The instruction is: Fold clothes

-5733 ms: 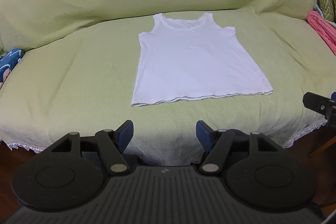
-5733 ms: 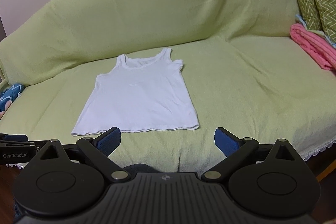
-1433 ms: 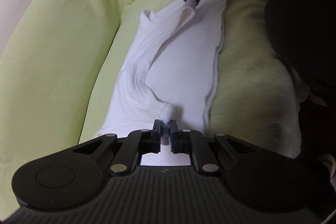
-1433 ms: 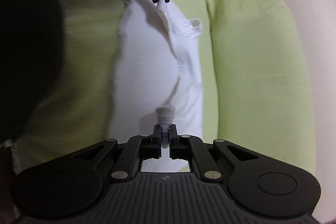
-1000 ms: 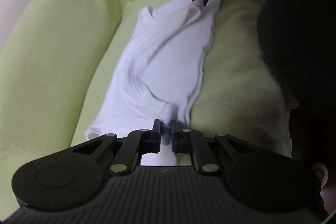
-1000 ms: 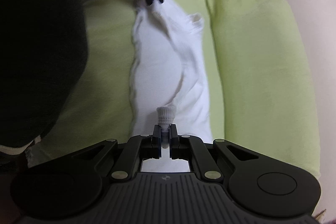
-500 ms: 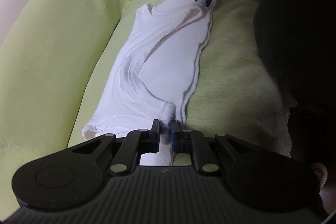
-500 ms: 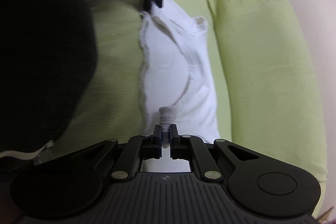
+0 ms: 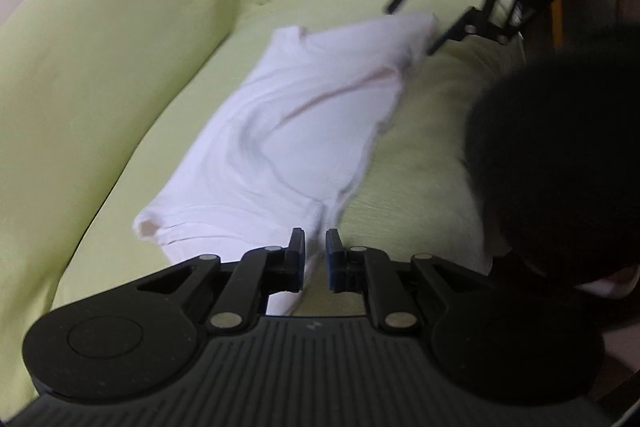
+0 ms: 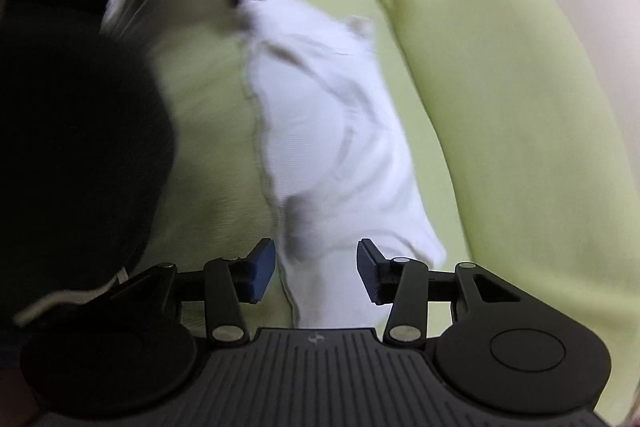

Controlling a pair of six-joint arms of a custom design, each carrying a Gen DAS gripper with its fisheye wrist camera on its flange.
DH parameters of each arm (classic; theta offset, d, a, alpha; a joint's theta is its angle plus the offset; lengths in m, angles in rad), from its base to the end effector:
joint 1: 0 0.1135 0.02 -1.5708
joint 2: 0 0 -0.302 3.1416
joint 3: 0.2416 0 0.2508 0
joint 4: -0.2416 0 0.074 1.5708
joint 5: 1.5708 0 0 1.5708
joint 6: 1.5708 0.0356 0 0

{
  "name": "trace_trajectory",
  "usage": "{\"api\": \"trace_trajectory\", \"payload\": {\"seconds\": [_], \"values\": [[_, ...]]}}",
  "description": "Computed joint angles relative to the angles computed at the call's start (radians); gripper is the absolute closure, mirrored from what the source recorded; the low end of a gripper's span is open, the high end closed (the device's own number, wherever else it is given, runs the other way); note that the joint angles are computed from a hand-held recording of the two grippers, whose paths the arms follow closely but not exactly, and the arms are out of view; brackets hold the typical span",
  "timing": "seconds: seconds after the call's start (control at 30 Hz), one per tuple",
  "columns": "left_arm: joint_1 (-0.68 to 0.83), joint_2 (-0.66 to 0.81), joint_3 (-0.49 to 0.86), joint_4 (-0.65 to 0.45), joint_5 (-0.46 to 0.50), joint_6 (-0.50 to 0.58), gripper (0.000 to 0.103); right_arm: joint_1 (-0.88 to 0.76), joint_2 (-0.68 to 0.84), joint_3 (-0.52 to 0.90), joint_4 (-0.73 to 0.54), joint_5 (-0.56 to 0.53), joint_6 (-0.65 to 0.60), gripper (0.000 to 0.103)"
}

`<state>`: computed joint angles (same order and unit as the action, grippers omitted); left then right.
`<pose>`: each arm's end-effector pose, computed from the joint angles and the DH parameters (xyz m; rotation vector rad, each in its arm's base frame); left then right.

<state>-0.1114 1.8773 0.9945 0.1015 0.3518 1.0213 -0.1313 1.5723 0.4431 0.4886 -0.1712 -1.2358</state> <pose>0.3846 -0.0554 0.1758 1.3702 1.8393 0.0535 0.2647 -0.0288 0.1558 -1.2675 1.8716 -0.5655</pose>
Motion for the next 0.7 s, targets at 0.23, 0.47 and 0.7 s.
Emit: {"api": "trace_trajectory", "payload": {"seconds": [0.23,0.47,0.7], "values": [[-0.022,0.096,0.17,-0.037,0.03,-0.409,0.093,-0.019,0.081,0.24,-0.222,-0.143,0.602,0.084],[-0.064,0.128,0.195,-0.092,-0.081,-0.345,0.092,0.007,0.186,0.367,-0.345,-0.082,0.747,0.08],[-0.148,0.184,0.305,-0.08,-0.123,-0.321,0.084,0.11,0.27,0.396,-0.129,-0.043,0.637,0.08]]}}
